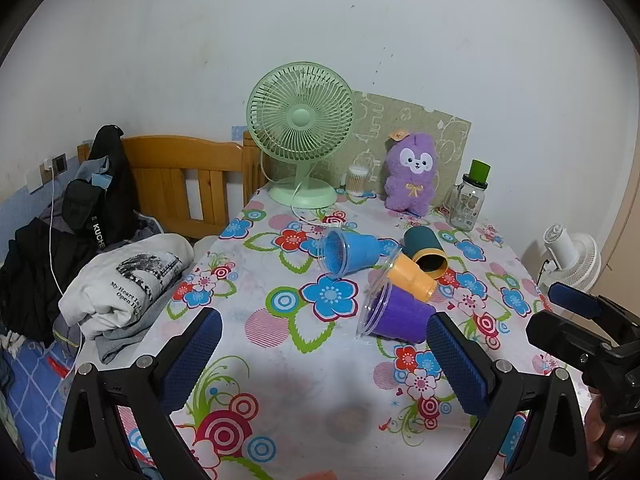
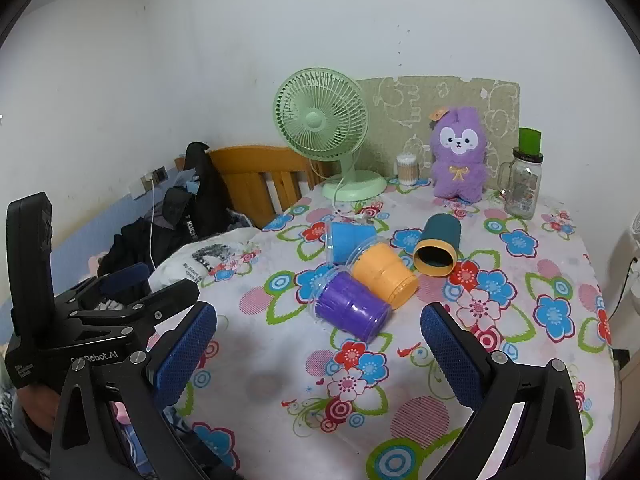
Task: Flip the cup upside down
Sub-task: 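Move the right tool toward the purple cup lying on its side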
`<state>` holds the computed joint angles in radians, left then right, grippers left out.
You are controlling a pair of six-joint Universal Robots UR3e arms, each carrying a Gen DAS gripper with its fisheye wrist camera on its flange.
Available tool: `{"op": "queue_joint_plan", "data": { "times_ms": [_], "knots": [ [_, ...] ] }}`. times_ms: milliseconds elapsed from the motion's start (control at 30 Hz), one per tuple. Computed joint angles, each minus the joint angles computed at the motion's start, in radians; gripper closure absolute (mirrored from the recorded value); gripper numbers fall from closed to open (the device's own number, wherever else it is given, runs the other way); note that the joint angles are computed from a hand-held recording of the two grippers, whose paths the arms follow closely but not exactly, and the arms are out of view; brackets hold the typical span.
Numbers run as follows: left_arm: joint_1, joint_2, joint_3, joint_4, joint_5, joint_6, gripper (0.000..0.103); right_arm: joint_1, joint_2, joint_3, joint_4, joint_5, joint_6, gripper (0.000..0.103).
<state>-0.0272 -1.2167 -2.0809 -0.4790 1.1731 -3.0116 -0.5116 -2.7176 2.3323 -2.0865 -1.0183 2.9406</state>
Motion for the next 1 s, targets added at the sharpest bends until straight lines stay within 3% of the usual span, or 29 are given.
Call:
{"op": "queue_joint_plan", "data": {
  "times_ms": [400,767,1000],
  "knots": [
    [-0.010,-0.060,0.017,0.011,0.012,-0.006,0.000,0.131,0.199,0.027,-0.212,-0.108,0.054,0.000],
    [-0.050,-0.182,0.032,0.027,0.057,-0.020,0.000,0.263,0.579,-0.020,-0.452,-0.235,0.009,0.000],
    [-0.085,-0.320,0.100,0.030,0.100,-0.026,0.000,0.266,0.750,-0.045,-0.529,-0.240,-0.016,0.000]
  ]
}}
